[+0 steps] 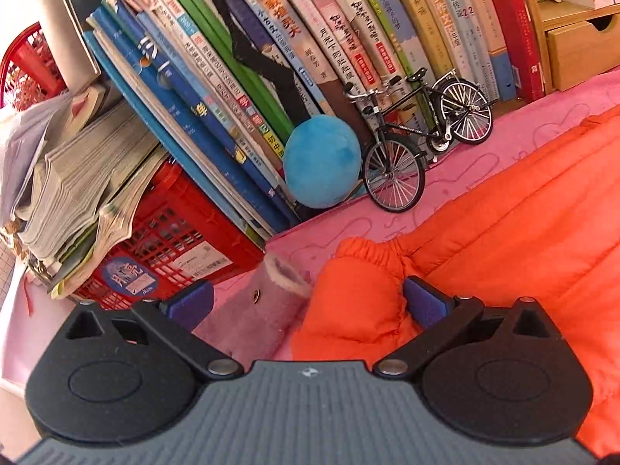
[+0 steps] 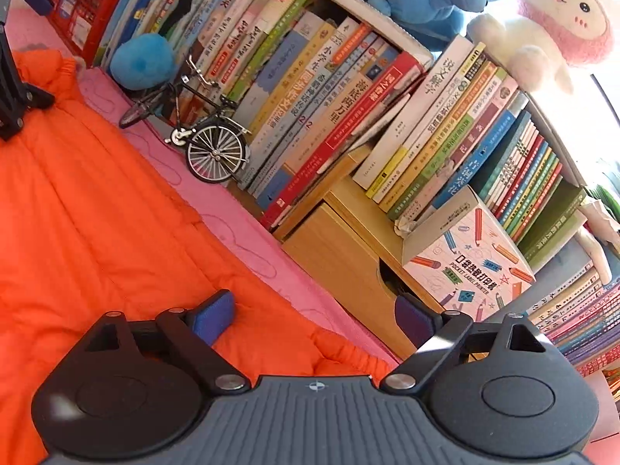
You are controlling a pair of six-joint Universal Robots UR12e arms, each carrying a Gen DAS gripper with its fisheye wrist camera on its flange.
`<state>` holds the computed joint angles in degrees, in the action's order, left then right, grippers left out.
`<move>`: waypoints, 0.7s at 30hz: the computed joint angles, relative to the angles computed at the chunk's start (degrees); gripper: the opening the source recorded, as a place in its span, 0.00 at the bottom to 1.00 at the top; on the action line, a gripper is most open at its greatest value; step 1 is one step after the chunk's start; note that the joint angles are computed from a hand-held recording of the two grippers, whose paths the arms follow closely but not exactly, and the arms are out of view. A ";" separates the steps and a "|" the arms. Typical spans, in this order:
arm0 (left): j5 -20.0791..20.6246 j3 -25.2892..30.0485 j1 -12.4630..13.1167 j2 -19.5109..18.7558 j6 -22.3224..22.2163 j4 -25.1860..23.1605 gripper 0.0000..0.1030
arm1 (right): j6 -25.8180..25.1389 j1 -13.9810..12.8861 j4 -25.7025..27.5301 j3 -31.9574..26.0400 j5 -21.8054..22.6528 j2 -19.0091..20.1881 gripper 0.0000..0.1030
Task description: Fold clothes
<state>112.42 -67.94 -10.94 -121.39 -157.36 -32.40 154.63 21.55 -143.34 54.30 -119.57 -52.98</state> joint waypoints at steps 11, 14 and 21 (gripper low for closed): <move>-2.72 0.04 0.72 0.65 -0.72 -3.49 1.00 | 13.12 -2.43 10.06 3.37 -5.05 -2.61 0.99; -3.47 0.12 0.87 0.85 -0.89 -4.57 1.00 | 17.54 -2.97 13.81 3.86 -4.46 -3.51 0.99; -7.89 0.15 0.81 2.74 -3.32 0.03 1.00 | 19.23 -2.03 14.38 0.72 -4.04 -3.07 0.91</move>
<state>104.53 -67.79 -10.13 -118.65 -160.68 -32.37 173.87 19.52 -128.97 55.02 -123.61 -56.04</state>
